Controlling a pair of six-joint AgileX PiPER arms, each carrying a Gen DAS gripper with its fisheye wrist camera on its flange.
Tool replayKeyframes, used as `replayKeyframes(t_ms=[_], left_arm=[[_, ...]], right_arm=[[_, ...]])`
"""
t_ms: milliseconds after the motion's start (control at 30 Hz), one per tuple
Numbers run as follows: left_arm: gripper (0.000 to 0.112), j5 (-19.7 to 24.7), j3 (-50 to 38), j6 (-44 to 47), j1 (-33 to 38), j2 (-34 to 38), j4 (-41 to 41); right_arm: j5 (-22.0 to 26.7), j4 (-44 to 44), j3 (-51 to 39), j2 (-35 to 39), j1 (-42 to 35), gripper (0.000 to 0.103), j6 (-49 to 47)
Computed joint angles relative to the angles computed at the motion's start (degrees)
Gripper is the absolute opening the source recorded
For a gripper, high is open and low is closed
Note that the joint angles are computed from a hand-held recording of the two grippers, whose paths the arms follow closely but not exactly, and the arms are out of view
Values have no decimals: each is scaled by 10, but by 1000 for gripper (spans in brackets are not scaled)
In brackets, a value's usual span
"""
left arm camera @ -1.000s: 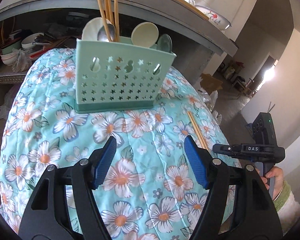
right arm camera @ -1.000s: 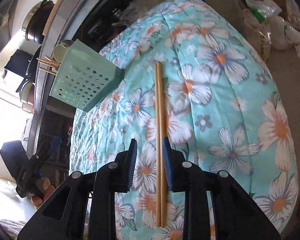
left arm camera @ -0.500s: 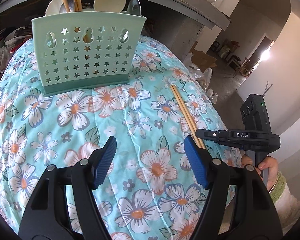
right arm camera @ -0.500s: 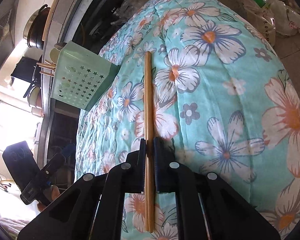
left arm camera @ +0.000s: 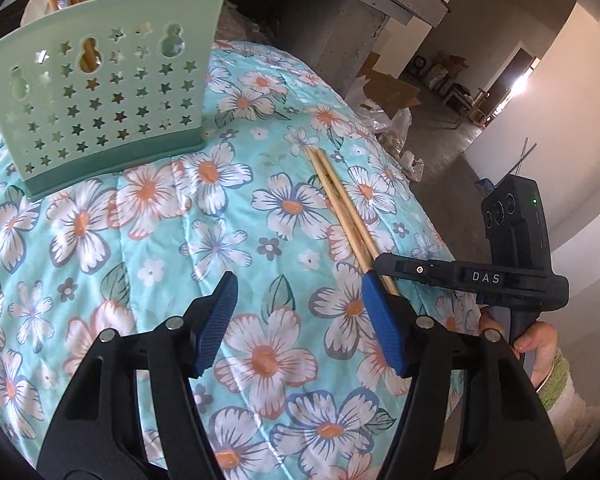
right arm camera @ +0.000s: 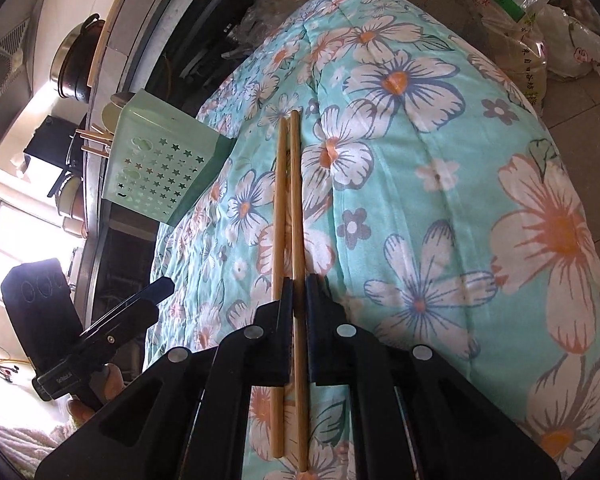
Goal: Organize utensils
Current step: 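Grasp one chopstick with the left tool while the right tool grasps the other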
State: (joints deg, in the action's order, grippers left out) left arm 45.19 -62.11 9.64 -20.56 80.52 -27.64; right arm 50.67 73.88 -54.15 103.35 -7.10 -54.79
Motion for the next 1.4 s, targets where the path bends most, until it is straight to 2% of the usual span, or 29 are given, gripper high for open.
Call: replayKeyframes(t_ms=[167, 300, 433, 600, 700, 900, 1067, 1400], left_arm=[[44, 21, -57, 11, -18, 88, -49], [42, 40, -114, -11, -37, 156, -57], [38, 42, -160, -47, -59, 200, -31], [20, 41, -196, -111, -87, 225, 36], [10, 44, -203, -101, -83, 234, 12], [7, 33, -156, -77, -60, 207, -40], [6, 28, -86, -41, -25, 153, -75], [6, 41, 55, -27, 108, 6, -71]], right_arm=[[-10, -3, 18, -17, -13, 6, -8], [-3, 6, 31, -20, -27, 6, -21], [0, 13, 33, -15, -32, 6, -29], [-2, 18, 34, -12, -30, 6, -34], [-5, 17, 36, -15, -29, 7, -32], [-6, 4, 30, -20, -25, 7, -12], [-3, -3, 27, -23, -16, 6, 4], [4, -19, 20, -28, 44, 6, 36]])
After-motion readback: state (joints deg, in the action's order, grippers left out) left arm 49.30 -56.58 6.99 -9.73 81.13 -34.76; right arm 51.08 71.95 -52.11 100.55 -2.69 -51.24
